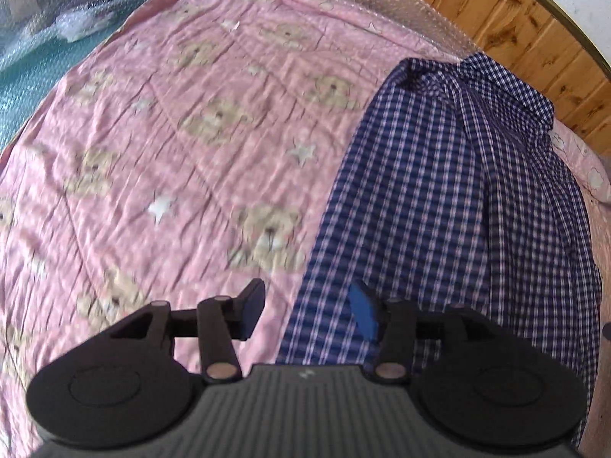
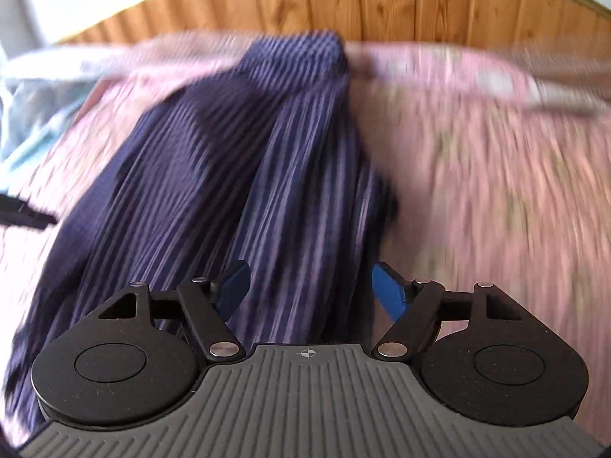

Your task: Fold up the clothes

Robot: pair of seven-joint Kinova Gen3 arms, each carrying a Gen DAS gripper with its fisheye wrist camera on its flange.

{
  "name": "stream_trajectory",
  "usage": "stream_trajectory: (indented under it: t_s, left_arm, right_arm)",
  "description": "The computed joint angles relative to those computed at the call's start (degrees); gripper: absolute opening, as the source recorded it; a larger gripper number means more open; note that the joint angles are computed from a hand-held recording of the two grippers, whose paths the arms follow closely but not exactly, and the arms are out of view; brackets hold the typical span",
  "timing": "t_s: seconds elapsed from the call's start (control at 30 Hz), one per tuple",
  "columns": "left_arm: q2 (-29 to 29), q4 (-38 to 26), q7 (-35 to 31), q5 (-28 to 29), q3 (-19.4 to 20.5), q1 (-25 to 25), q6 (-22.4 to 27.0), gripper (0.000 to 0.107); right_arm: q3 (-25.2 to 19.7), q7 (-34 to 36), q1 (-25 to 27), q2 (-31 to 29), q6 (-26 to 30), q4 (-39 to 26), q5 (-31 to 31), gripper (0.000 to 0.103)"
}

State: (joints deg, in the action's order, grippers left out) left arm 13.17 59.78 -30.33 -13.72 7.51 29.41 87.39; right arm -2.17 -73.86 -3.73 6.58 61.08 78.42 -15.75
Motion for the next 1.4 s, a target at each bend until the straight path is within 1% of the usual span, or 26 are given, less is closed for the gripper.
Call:
stream_trajectory:
  t_s: [0.07,0.2,0.27,0.3,0.33,0.37,0.4,0.43,0.47,0.5,0.57,0.63,0.7,0.77,0.8,0.83,0.87,0.9,0.93,1.0,1.07,1.13,1.2,1.27,1.33,1.4]
  left_arm:
    - [-2.3,4.2,0.3,1.9,0.9,0.3,-1.7,0.057]
    - [-6.8,11.3,2.2,2.7,2.9,1.8,-5.7,0.064]
    - [-8.9,14.3,4.7,1.5,4.3,2.7,-7.7,0.069]
    - [-9.9,15.8,6.4,0.4,5.7,2.6,-8.6,0.073]
    - [-10.7,16.9,8.5,-0.9,6.5,3.1,-9.0,0.075]
    - [-11.4,18.1,9.6,-1.5,6.3,3.9,-9.8,0.076]
    - [-12.4,19.7,9.8,-1.4,6.6,3.8,-11.6,0.074]
    - [-12.8,20.8,9.1,-1.4,7.4,3.4,-13.0,0.069]
    - [-12.8,21.2,7.4,-1.5,8.0,3.1,-13.4,0.039]
    - [-12.5,21.0,5.3,-1.2,8.3,2.7,-13.0,0.003]
    - [-13.9,20.5,3.9,-2.6,7.8,1.6,-11.6,0.0]
    - [-15.9,20.0,3.6,-5.1,7.6,0.0,-10.1,0.0]
    - [-18.1,18.8,4.0,-9.0,7.7,-2.6,-6.8,0.0]
    - [-19.3,17.3,4.3,-13.0,7.7,-5.6,-2.5,0.0]
    - [-19.6,16.8,4.1,-14.3,7.5,-7.1,-0.5,0.001]
    - [-20.1,16.5,3.2,-14.7,7.1,-9.3,0.6,0.001]
    - [-20.8,16.8,1.9,-14.3,5.9,-10.4,0.9,0.002]
    - [-21.8,17.5,0.1,-12.9,4.3,-11.8,0.3,0.009]
    - [-22.9,18.4,-0.7,-11.5,3.7,-13.0,-0.3,0.014]
    - [-24.9,20.3,-2.0,-9.2,3.8,-14.9,-1.0,0.027]
    - [-26.8,21.8,-2.4,-6.5,7.2,-18.1,-1.5,0.033]
    - [-29.0,24.0,-0.8,-3.2,9.4,-18.1,-3.6,0.035]
    - [-30.1,26.7,-1.8,1.5,10.0,-13.9,-8.3,0.042]
    - [-28.8,28.1,-5.9,5.8,10.8,-8.6,-12.6,0.045]
    - [-25.9,28.0,-10.2,7.5,14.0,-4.2,-15.5,0.049]
    - [-24.2,28.3,-11.3,8.0,16.5,-3.9,-15.8,0.063]
  right_arm:
    - [0.7,-0.8,-1.1,-5.2,3.5,3.0,0.9,0.077]
    - [8.3,-3.0,-11.1,-11.6,8.5,6.6,3.7,0.082]
    - [11.3,-6.7,-16.4,-13.3,11.9,6.9,6.4,0.083]
    - [12.8,-8.9,-19.1,-13.4,13.5,6.9,7.8,0.081]
    - [14.4,-11.1,-21.7,-13.4,15.5,6.7,9.0,0.077]
    - [16.0,-13.0,-24.4,-13.5,17.1,6.8,10.1,0.057]
    - [17.5,-14.1,-27.0,-13.9,17.7,7.3,11.1,0.022]
    - [18.7,-15.5,-29.7,-14.1,17.7,7.8,12.9,0.009]
    - [18.9,-16.6,-31.5,-14.9,16.9,8.4,15.2,0.002]
    - [19.2,-17.8,-32.2,-15.9,15.6,8.4,17.6,0.0]
    - [18.7,-20.5,-30.5,-16.7,13.8,6.5,22.2,0.0]
    - [19.1,-23.6,-25.4,-15.8,12.1,2.0,26.9,0.0]
    - [21.2,-26.6,-20.1,-13.2,10.8,-2.9,31.5,0.0]
    - [24.2,-31.2,-15.0,-9.0,9.6,-7.9,36.2,0.0]
    - [26.8,-33.5,-13.3,-6.3,10.3,-10.2,38.4,0.012]
    - [28.7,-35.8,-11.9,-4.7,10.9,-11.5,39.7,0.02]
    - [29.6,-38.1,-11.1,-4.1,11.6,-11.6,40.0,0.038]
    - [29.4,-40.0,-11.0,-4.5,12.1,-11.5,39.5,0.04]
    - [28.2,-41.0,-10.0,-6.0,12.1,-10.6,38.4,0.04]
    - [23.9,-41.0,-7.8,-10.2,10.4,-6.4,37.4,0.058]
    - [19.6,-37.8,-7.8,-14.7,9.9,-1.1,34.4,0.06]
    - [17.0,-33.6,-10.9,-19.0,10.5,4.1,29.7,0.06]
    - [15.7,-29.0,-15.9,-22.9,10.3,9.0,25.1,0.061]
    - [12.4,-24.4,-19.5,-26.6,9.5,13.2,22.9,0.066]
    - [9.3,-19.7,-23.0,-30.3,8.9,16.8,22.7,0.068]
    - [7.8,-15.1,-24.3,-32.6,10.5,18.3,21.6,0.068]
